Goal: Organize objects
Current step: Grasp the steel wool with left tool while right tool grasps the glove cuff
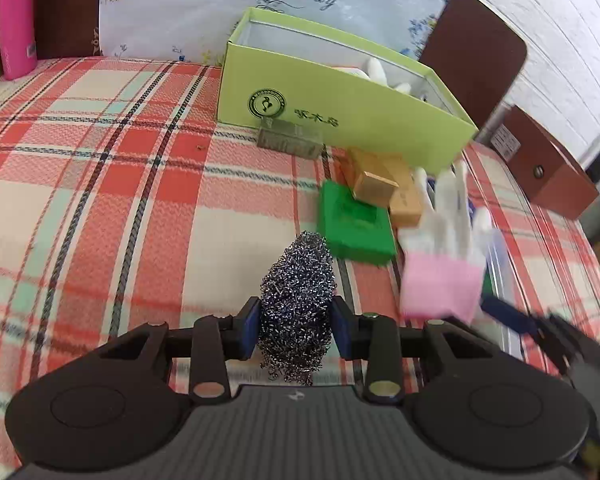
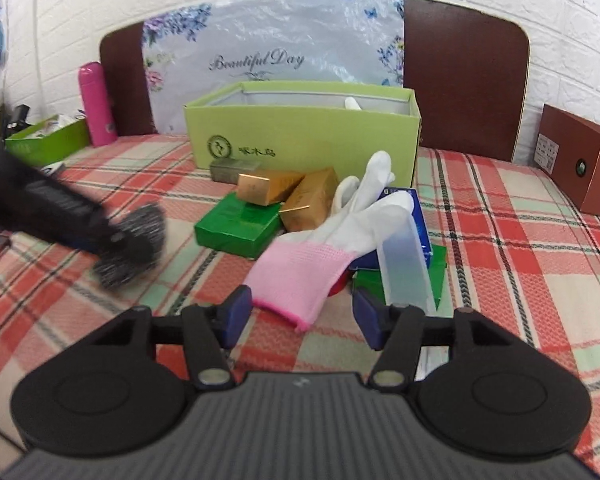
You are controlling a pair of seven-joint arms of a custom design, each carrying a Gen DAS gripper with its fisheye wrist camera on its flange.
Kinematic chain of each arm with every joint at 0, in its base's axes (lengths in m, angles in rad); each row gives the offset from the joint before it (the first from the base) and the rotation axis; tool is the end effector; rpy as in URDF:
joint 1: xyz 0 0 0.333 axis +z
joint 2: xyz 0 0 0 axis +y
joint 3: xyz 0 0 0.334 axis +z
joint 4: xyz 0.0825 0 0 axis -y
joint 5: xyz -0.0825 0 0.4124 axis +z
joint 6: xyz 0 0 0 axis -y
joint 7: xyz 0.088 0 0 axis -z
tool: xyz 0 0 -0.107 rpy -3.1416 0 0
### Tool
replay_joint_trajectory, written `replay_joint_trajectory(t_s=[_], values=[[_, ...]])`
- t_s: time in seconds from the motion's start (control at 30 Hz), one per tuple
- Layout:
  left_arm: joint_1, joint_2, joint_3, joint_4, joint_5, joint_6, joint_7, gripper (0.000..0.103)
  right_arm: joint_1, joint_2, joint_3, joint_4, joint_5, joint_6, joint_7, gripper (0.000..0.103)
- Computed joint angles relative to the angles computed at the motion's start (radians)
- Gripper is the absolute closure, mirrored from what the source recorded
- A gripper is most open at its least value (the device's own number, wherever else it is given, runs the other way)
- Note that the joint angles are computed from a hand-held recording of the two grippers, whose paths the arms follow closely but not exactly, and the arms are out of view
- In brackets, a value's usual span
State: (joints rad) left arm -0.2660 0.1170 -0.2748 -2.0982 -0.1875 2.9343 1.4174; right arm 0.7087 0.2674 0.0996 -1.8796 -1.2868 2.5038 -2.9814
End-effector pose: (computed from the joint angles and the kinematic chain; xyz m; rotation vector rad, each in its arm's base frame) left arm 0.5536 -0.3128 0.4522 -1.7529 2.1539 -1.0270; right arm 0.4649 0.4902 0.4051 -1.6717 1.6293 -0.8101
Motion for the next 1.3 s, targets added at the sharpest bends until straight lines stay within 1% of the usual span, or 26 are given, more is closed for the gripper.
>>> replay_joint_trajectory(t_s=[0.03,0.07,0.1,0.2,0.23,0.3,0.33,0.37,0.4,0.43,0.47,0.5,0.53,0.57,0.6,0.67,0.73,0.83,0.9,1.03,1.07,1.1,1.17,1.2,1.27,1.3], values=[[0.0,-0.015,-0.002,-0.017,0.0,0.004,0.009,0.063,-0.002,0.014,-0.003,0.014,0.0,0.0,0.002,0.056],[-0.002,-0.028,-0.003,-0.032,0.0,0.007,0.013,0.063,-0.006,0.021,-0.009,0.018,-0.01,0.023,0.019,0.091],[-0.005,-0.035,-0.002,-0.042,0.005,0.01,0.012,0.063,-0.018,0.019,-0.012,0.014,-0.005,0.07,0.035,0.101],[-0.003,-0.05,-0.004,-0.06,-0.027,0.01,0.043,0.062,-0.01,-0.043,-0.027,-0.041,-0.165,0.157,0.201,0.101],[-0.008,-0.056,0.003,-0.068,-0.003,0.012,0.025,0.062,-0.013,-0.071,-0.017,-0.062,-0.205,0.168,0.226,0.101],[-0.015,-0.067,0.013,-0.081,0.04,0.013,-0.001,0.062,-0.035,-0.133,0.004,-0.111,-0.313,0.243,0.319,0.101],[-0.015,-0.074,0.012,-0.088,0.034,0.011,0.004,0.062,-0.047,-0.16,0.018,-0.135,-0.335,0.273,0.342,0.101],[-0.013,-0.081,0.008,-0.094,0.006,0.006,0.026,0.062,-0.056,-0.183,0.034,-0.16,-0.308,0.28,0.313,0.1],[-0.014,-0.088,0.005,-0.102,-0.021,0.003,0.046,0.062,-0.065,-0.201,0.052,-0.186,-0.245,0.269,0.241,0.1],[-0.017,-0.095,0.007,-0.112,-0.014,0.003,0.037,0.06,-0.072,-0.213,0.068,-0.209,-0.141,0.252,0.133,0.099],[-0.021,-0.099,0.013,-0.119,0.04,0.004,-0.008,0.058,-0.078,-0.217,0.081,-0.224,-0.045,0.234,0.044,0.097],[-0.024,-0.101,0.018,-0.126,0.104,0.006,-0.06,0.054,-0.08,-0.211,0.094,-0.228,0.07,0.196,-0.054,0.092],[-0.025,-0.103,0.023,-0.13,0.172,0.004,-0.117,0.048,-0.079,-0.206,0.102,-0.23,0.134,0.166,-0.11,0.085],[-0.025,-0.107,0.027,-0.134,0.231,-0.002,-0.169,0.046,-0.075,-0.201,0.105,-0.229,0.149,0.137,-0.118,0.069],[-0.024,-0.112,0.029,-0.139,0.26,-0.005,-0.194,0.044,-0.065,-0.198,0.108,-0.225,0.123,0.103,-0.08,0.054],[-0.021,-0.127,0.029,-0.153,0.263,-0.001,-0.202,0.043,-0.058,-0.192,0.104,-0.216,0.039,0.108,-0.017,0.046],[-0.015,-0.143,0.029,-0.17,0.276,0.014,-0.217,0.038,-0.054,-0.171,0.101,-0.192,-0.027,0.11,0.013,0.044],[-0.006,-0.157,0.027,-0.18,0.319,0.029,-0.255,0.038,-0.037,-0.126,0.098,-0.14,-0.051,0.058,-0.035,0.041],[-0.013,-0.156,0.031,-0.181,0.262,0.049,-0.21,0.038,-0.023,-0.098,0.092,-0.112,-0.055,0.038,-0.075,0.041],[-0.033,-0.136,0.031,-0.165,0.109,0.048,-0.06,0.039,-0.012,-0.045,0.074,-0.072,0.045,0.038,-0.188,0.042],[-0.031,-0.133,0.029,-0.163,0.124,0.041,-0.064,0.039,-0.006,-0.037,0.069,-0.065,0.069,0.031,-0.201,0.042],[-0.027,-0.13,0.027,-0.161,0.177,0.035,-0.098,0.039,0.002,-0.036,0.062,-0.066,0.068,0.03,-0.193,0.044],[-0.018,-0.127,0.027,-0.163,0.274,0.036,-0.165,0.039,0.025,-0.048,0.047,-0.077,0.012,0.016,-0.132,0.044],[-0.017,-0.125,0.027,-0.163,0.271,0.035,-0.162,0.039,0.031,-0.057,0.045,-0.086,-0.009,0.008,-0.114,0.043],[-0.02,-0.122,0.027,-0.164,0.174,0.038,-0.091,0.043,0.029,-0.066,0.052,-0.093,0.006,-0.015,-0.14,0.041],[-0.021,-0.119,0.026,-0.164,0.131,0.039,-0.061,0.048,0.025,-0.065,0.054,-0.094,0.019,-0.019,-0.151,0.041]])
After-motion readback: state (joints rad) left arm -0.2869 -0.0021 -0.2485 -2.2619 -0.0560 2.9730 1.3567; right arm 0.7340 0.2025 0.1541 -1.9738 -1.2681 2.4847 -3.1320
